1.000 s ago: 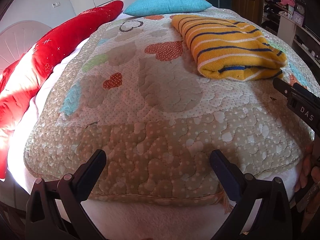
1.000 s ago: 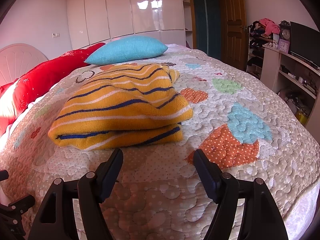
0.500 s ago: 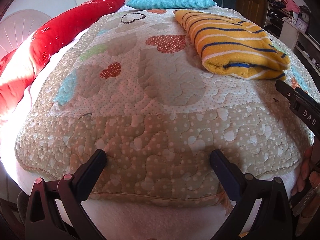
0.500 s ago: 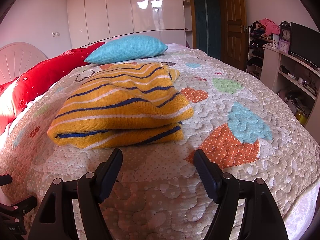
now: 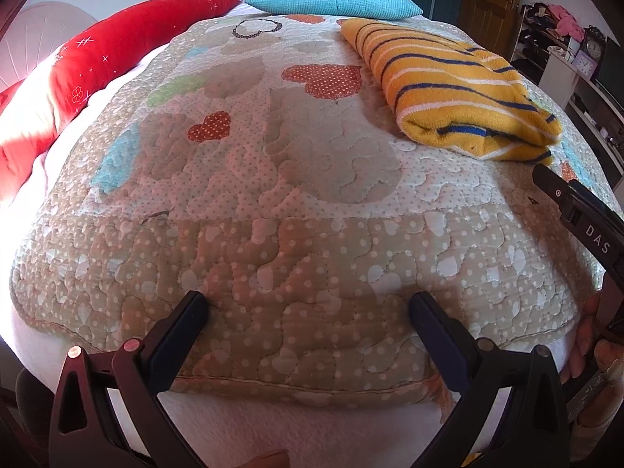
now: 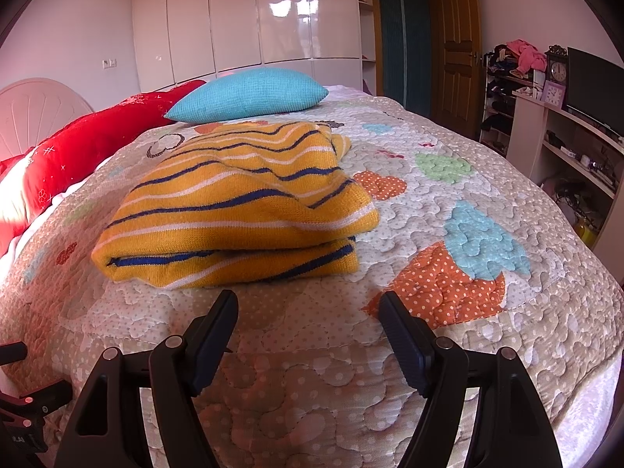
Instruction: Fold small clothes
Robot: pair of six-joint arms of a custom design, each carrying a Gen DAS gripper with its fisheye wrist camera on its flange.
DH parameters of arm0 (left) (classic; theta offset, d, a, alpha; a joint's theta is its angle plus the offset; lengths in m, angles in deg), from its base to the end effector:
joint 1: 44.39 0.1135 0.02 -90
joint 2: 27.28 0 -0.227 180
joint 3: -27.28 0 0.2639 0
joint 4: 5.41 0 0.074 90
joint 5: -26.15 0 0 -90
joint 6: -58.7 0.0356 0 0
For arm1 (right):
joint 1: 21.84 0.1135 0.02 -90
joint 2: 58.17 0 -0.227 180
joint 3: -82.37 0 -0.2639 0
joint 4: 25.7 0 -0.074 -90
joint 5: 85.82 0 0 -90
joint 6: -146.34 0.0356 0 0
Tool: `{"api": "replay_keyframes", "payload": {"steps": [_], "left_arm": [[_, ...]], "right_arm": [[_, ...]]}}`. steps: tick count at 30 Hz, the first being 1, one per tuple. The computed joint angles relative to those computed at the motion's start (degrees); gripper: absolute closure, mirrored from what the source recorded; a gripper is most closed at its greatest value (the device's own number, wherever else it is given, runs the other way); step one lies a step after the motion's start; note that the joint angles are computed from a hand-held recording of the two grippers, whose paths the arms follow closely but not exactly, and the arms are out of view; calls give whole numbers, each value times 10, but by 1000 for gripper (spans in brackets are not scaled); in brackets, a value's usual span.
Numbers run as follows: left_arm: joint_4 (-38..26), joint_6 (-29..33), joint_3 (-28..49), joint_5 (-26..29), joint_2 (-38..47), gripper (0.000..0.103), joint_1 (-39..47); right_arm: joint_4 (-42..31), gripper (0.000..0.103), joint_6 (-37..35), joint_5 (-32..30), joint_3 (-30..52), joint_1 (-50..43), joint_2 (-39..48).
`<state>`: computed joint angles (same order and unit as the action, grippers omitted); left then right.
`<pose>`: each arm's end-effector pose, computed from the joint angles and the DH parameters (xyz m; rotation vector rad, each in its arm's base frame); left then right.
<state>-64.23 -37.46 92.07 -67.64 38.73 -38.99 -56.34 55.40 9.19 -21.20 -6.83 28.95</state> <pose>0.2449 0.0255 0.2204 -0.2866 2.6015 0.0819 0.3390 0.0877 0.2190 -0.2727 2.2726 0.0274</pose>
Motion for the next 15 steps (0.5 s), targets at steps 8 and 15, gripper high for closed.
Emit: {"api": "replay_keyframes", "payload": {"steps": [8,15], "left_arm": [[11,-5,-13,-11,-11,0,-8],[7,-6,-11,-13,-11,0,-9]], "right_arm": [[-2,23,-7,2,1,-1,2],[-2,23,-14,3,1,-2,2]]}}
